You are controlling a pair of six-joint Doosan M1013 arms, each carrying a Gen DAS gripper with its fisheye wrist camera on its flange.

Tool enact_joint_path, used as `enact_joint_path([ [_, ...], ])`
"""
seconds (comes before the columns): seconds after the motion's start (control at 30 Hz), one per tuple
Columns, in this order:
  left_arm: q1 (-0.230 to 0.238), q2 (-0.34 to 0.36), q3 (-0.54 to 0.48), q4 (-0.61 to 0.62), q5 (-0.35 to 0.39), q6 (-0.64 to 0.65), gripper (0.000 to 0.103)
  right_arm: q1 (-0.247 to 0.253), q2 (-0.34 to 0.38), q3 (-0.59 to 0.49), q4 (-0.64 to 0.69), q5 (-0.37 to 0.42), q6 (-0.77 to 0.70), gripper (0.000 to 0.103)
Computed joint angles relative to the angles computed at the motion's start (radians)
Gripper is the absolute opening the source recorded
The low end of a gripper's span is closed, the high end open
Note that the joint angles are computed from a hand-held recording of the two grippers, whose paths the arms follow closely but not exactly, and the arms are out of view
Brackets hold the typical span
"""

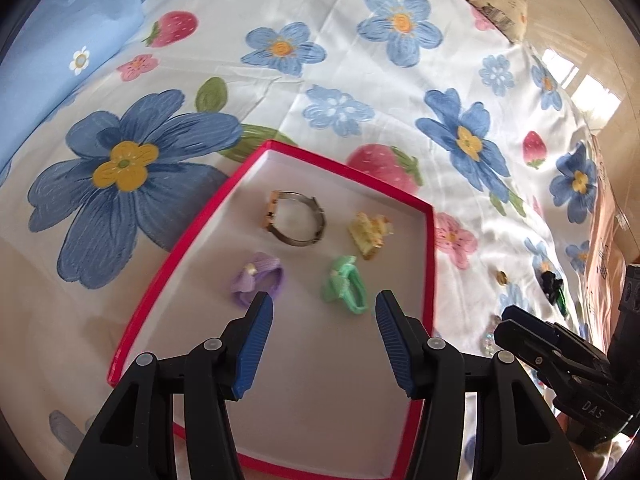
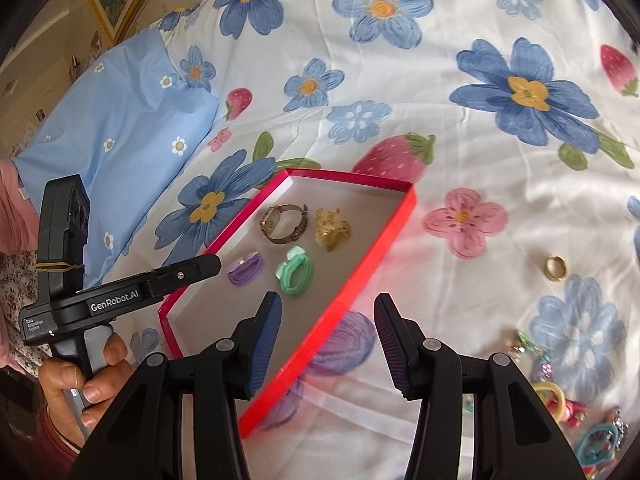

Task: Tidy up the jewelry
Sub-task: 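Open both tools over the box and withdraw toward the remaining jewelry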

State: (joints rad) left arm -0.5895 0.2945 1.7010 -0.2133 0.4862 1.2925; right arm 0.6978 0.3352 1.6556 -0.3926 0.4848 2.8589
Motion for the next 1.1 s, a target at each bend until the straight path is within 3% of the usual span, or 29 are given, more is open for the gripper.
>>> enact_joint_path([
  [0.5,-0.060,-0.005,-0.023,-0.035,0.031,0.095,0.054,0.040,-0.113,0.132,-0.231,0.078,0.336,0.050],
  [1.1,-0.125,0.064,-0.103,-0.042,0.095,0.173,0.055,0.078,-0.216,0.272,-0.308,0.201,0.558,0.050],
])
